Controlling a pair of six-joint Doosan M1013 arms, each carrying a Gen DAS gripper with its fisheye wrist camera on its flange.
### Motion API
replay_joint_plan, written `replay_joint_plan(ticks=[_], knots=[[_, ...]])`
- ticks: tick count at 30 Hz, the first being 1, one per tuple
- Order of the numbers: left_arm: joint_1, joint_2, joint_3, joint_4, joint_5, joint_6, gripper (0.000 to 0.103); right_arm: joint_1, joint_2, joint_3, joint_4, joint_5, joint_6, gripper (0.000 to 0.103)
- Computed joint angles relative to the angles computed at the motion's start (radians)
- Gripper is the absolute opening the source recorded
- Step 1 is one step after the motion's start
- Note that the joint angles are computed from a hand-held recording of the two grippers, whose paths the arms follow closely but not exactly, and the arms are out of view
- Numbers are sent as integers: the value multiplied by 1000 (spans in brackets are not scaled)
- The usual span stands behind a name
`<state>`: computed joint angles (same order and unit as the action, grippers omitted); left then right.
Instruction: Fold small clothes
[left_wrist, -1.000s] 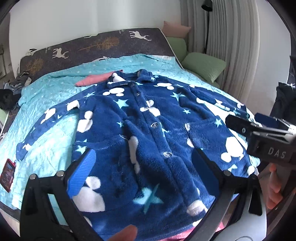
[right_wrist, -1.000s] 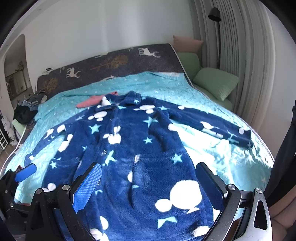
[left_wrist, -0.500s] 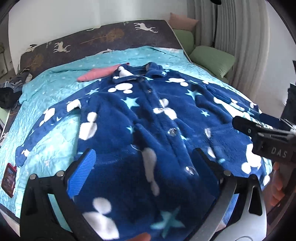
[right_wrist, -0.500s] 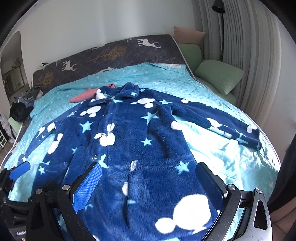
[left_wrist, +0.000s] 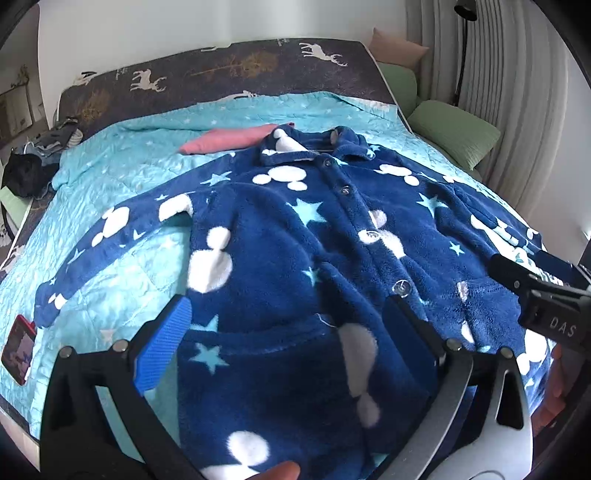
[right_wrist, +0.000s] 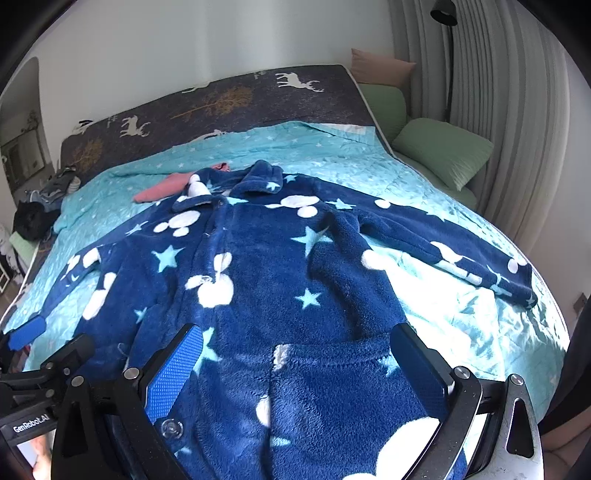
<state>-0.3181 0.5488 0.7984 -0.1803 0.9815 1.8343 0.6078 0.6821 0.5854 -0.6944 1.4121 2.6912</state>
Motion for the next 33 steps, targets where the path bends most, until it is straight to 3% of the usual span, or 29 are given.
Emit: replay_joint_plan(ticks=[7,13,21,24,29,33], knots=[[20,27,-40,-54,67,-39,103,-1,13,-21,-4,18,-10,103],[24,1,6,-73,-2,-14,103,4,42,-74,-31,50,-68,103],[20,-17,32,-89,-14,32,103,12,51,-98,-21,37,-78,103],[29,-17,29,-150,22,53,103,13,41,-82,-13,19,-62,103],[19,-52,86,-135,-42,101,103,18,24,-51,-13,-11,-50,103],[17,-63,100,-141,-49,117,103,19,14,-33,-13,-24,-42,103]])
